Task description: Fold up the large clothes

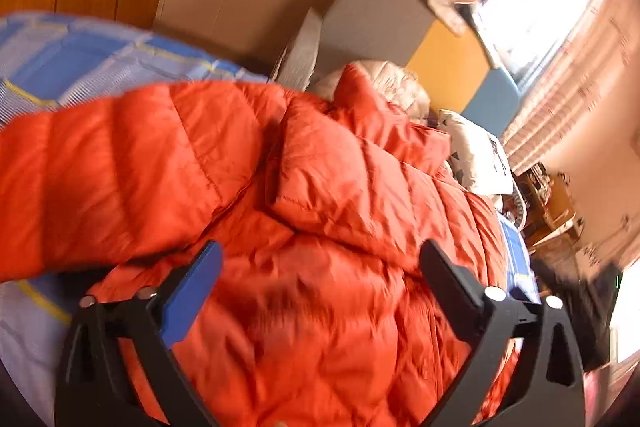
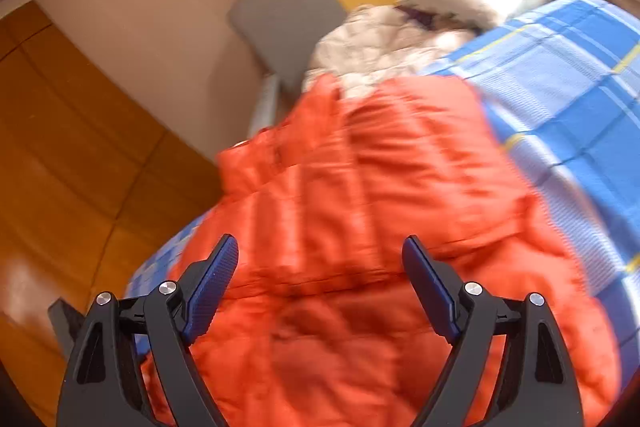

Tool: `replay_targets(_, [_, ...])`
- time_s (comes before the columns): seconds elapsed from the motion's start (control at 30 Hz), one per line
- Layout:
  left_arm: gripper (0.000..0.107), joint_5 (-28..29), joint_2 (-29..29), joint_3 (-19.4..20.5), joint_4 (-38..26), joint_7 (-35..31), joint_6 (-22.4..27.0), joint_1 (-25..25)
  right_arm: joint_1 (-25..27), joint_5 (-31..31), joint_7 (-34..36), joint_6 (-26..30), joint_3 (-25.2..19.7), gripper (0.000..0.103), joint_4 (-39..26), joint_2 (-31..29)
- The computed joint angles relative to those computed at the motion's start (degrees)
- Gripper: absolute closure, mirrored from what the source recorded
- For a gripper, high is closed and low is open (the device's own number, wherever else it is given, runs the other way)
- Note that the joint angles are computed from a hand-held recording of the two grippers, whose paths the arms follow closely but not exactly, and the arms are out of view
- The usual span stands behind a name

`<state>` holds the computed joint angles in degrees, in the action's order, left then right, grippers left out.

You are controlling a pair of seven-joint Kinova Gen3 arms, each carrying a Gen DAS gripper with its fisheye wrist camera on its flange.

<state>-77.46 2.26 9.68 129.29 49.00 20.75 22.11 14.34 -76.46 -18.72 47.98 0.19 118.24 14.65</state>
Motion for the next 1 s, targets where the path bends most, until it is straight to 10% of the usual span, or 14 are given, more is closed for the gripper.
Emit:
replay_targets(0.17, [0.035,1.44,5.39,-5.92,-2.44,-2.66,-10.18,-2.97,-0.51,0.39,-0.88,-3.72,0.75,0.019,-2.06,0.82])
replay_targets(0.3, [0.091,-3.01,7.74,-9.16,-4.24,-1.19,-11.96,-1.27,-1.75,2.08,-3.07,-7.48,-0.13,0.019,-4.78,2.44])
replay_targets(0.37, [0.101,-4.98,6.31,-12.87,-3.72,0.33,-9.54,3.40,-2.02,3.20,-3.99,-9.37,-1.41,0.019,-6.11,3.95])
replay_targets(0.67, [0.100,9.19,8.71,-0.78,-4.27,-17.03,1.02,-5.05,-16.05,21.38,-19.40,-21.76,1.43,0.021,-7.86,6.59])
replay_targets(0.8, [0.096,17.05,10.59,-3.98,-7.23,-25.21,4.89,-0.62,-24.54,30.48,-28.13,-28.32,5.71,0.021,-7.01,6.98])
replay_targets(1.0, [0.043,14.31,6.40,-7.73,-5.12,-16.52,12.61,9.71,-18.14,38.84,-34.65,-31.46,-2.48,0.013,-4.43,3.12])
